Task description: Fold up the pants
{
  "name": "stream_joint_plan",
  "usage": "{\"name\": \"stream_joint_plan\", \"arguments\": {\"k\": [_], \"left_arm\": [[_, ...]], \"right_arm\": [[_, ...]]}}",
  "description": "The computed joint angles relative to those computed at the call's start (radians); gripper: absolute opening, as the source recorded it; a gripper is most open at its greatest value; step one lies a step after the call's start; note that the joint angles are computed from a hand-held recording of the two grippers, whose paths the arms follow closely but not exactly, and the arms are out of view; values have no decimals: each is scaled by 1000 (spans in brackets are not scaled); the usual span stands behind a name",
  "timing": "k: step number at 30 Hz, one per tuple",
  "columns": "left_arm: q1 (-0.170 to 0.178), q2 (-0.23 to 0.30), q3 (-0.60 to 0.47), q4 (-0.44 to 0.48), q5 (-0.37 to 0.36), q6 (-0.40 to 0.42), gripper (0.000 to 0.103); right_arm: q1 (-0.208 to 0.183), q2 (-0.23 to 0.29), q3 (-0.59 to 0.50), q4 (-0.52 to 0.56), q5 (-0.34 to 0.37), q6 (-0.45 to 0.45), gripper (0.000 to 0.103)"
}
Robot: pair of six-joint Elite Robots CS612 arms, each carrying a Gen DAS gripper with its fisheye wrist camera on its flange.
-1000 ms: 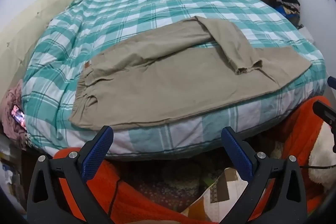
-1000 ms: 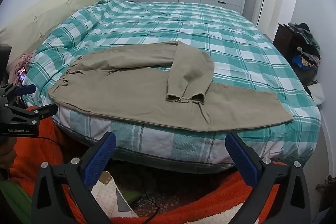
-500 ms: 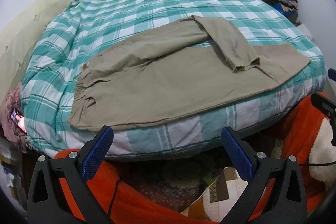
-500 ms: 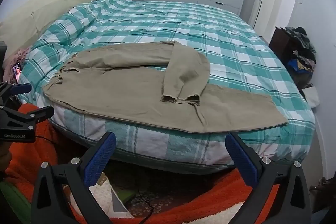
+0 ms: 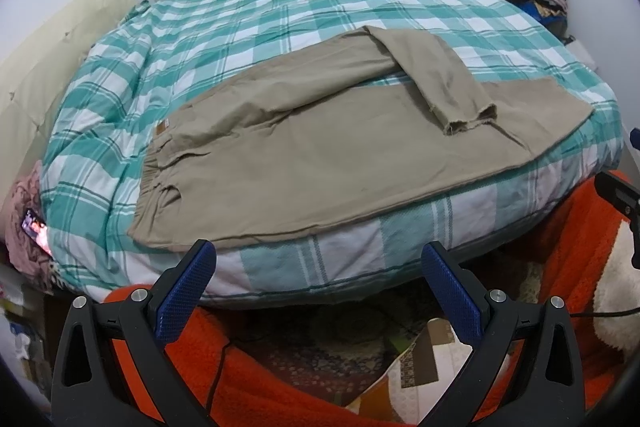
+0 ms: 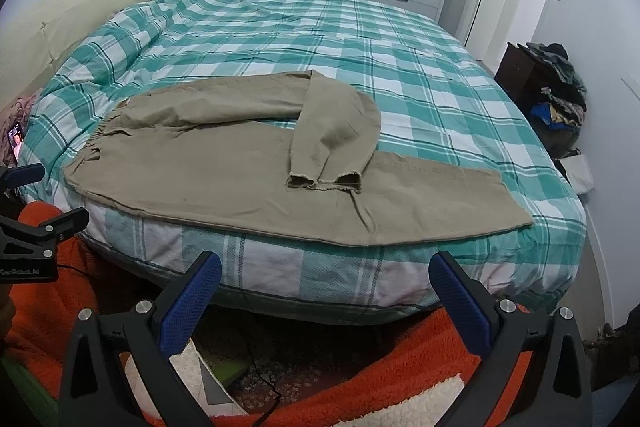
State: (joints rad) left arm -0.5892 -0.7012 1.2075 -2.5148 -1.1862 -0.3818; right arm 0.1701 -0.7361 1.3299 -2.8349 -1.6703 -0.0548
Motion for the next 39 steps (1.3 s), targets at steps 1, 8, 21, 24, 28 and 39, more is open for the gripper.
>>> {"name": "stream_joint_plan", "arguments": {"k": [1, 8, 21, 24, 28, 39], "left_arm": [[0, 0, -1, 2, -1, 0, 102], [1, 2, -1, 3, -3, 4, 102], [2, 5, -7, 17, -14, 1, 102], [2, 6, -9, 24, -19, 0, 102], [2, 7, -12, 28, -21, 0, 102], [8, 14, -14, -34, 13, 10, 102]], "right_arm": [[0, 0, 0, 3, -3, 1, 103], [4, 5, -7, 11, -23, 4, 103], [6, 8, -10, 19, -39, 3, 103], [7, 10, -12, 23, -47, 4, 103], [7, 10, -13, 28, -56, 7, 102], [3, 7, -10, 29, -22, -1, 103]]}}
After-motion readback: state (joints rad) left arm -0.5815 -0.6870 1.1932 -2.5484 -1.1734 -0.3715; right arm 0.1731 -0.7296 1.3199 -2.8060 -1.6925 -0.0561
